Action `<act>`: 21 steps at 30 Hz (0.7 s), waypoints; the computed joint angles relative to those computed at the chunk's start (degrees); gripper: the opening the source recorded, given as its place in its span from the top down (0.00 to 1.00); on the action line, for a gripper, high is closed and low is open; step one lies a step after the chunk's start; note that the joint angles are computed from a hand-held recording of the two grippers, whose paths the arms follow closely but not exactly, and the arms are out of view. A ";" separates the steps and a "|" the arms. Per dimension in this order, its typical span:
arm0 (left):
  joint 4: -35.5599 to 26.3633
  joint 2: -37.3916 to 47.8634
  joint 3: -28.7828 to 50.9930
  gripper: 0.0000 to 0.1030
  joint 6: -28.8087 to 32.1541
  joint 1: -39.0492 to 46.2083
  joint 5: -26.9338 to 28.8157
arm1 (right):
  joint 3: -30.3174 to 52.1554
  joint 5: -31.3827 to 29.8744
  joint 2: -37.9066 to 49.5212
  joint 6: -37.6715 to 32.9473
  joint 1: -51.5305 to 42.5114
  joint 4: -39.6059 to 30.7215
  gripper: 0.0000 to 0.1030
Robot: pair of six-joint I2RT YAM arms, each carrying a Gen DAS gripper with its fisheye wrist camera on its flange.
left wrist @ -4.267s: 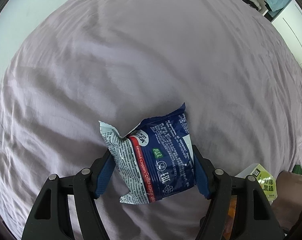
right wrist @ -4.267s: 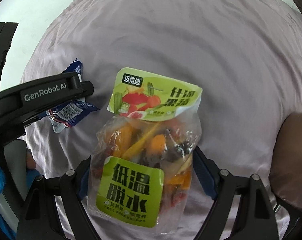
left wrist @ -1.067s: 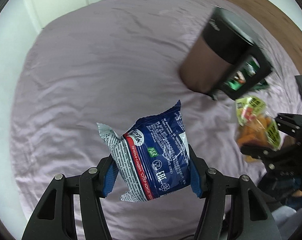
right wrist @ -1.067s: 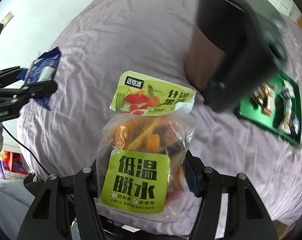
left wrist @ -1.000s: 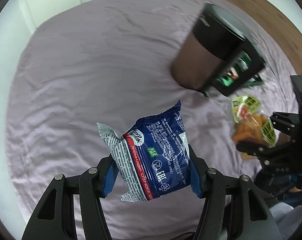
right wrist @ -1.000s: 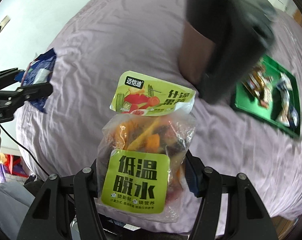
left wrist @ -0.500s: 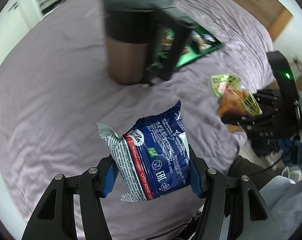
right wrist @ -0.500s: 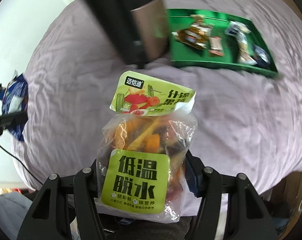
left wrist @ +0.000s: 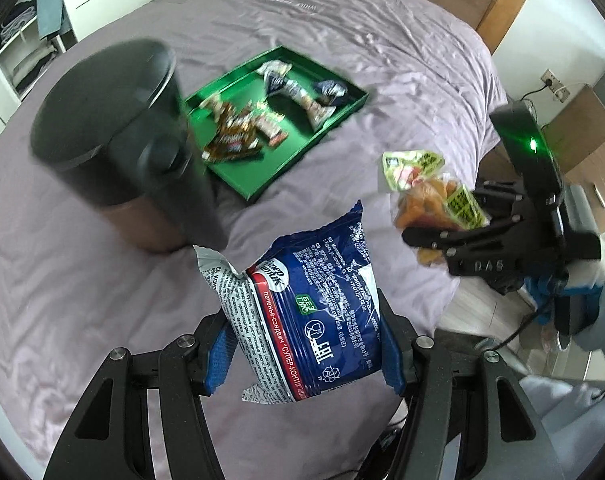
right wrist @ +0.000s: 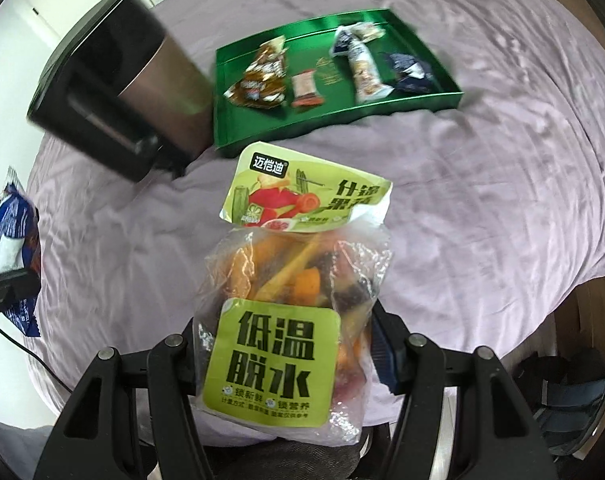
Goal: Organize snacks
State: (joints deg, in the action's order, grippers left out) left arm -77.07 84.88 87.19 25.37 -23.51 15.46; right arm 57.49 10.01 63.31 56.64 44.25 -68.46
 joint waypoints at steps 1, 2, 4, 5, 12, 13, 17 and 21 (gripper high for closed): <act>0.58 0.99 1.14 0.47 -1.44 -1.14 -0.16 | 0.06 0.01 -0.32 -1.30 -1.20 -0.06 0.30; 1.54 2.38 2.34 0.47 -3.26 -2.50 -0.40 | 0.23 -0.14 -0.56 -3.55 -3.27 0.13 0.30; 3.21 5.36 5.20 0.47 -6.61 -4.71 -0.88 | 0.69 -0.52 -0.85 -7.48 -6.75 0.56 0.30; 3.94 6.67 6.41 0.47 -7.92 -5.58 -1.03 | 1.15 -0.72 -0.64 -10.10 -8.99 0.94 0.30; 10.68 19.57 18.21 0.47 -19.54 -12.02 -4.96 | 6.69 -3.76 3.97 -34.14 -30.65 5.74 0.30; 11.64 22.48 21.10 0.47 -21.66 -12.67 -5.83 | 7.57 -4.23 4.99 -36.59 -32.96 6.45 0.30; 14.48 31.10 30.26 0.47 -26.48 -14.24 -9.67 | 13.32 -6.78 12.15 -48.33 -43.78 10.52 0.30; 11.77 42.02 45.35 0.47 -29.98 -14.63 -12.62 | 19.57 -8.73 19.21 -55.20 -49.29 13.40 0.30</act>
State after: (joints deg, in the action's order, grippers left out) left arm -65.31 126.90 132.54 -4.61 -38.14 2.84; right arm 77.07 1.28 82.52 1.44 -5.05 -55.06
